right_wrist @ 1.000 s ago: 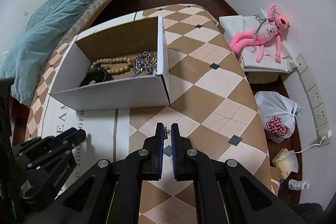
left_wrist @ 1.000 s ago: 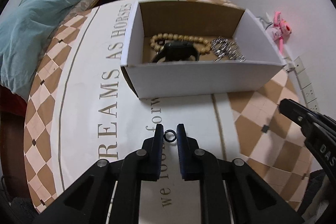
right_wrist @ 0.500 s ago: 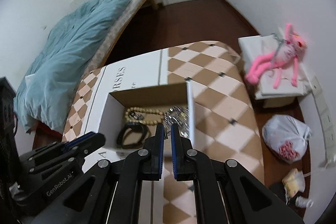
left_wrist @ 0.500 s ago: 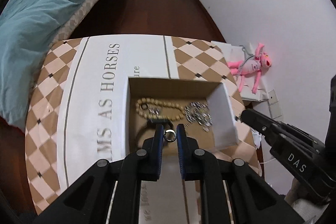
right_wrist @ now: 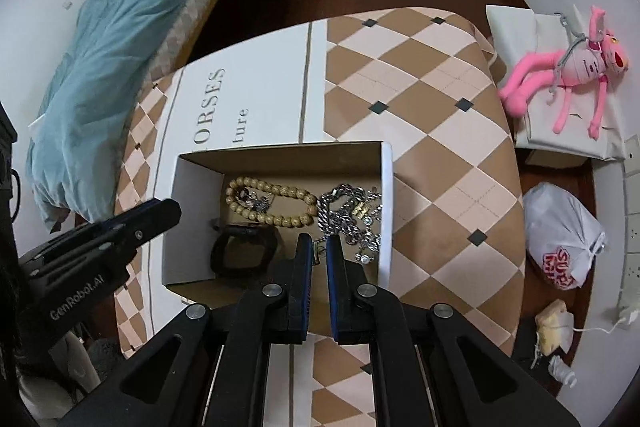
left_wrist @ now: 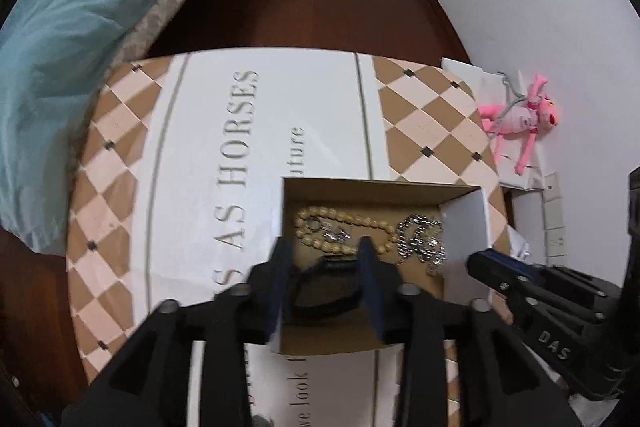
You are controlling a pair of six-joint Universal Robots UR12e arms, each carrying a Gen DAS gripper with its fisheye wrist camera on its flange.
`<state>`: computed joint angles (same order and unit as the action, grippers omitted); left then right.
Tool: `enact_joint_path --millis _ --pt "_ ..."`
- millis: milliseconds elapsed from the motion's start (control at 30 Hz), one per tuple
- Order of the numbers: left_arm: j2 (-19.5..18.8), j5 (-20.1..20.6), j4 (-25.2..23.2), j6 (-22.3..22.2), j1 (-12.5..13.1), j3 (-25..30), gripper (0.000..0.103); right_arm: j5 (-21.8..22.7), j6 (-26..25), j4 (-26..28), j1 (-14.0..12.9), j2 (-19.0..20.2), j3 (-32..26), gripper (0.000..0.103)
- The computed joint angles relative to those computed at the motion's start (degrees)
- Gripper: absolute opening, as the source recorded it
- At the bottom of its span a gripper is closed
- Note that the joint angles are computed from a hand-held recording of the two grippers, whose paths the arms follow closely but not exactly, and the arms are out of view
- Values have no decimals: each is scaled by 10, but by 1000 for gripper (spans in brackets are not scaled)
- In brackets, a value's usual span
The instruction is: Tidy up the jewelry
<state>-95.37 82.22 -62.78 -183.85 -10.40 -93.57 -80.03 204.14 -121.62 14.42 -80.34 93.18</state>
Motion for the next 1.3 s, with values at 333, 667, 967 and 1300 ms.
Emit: enact_joint_path --millis 333,667,967,1300 --pt "18 62 37 -4 -4 -27 83 -69 1 19 13 -7 -5 53" --pt "33 109 65 -3 -13 -69 99 -171 11 40 39 -12 14 98" --pt "50 114 77 -10 -19 -85 99 -196 37 24 47 -26 38 98" --pt "104 116 111 -9 -23 -106 99 -239 56 -1 66 -68 49 98"
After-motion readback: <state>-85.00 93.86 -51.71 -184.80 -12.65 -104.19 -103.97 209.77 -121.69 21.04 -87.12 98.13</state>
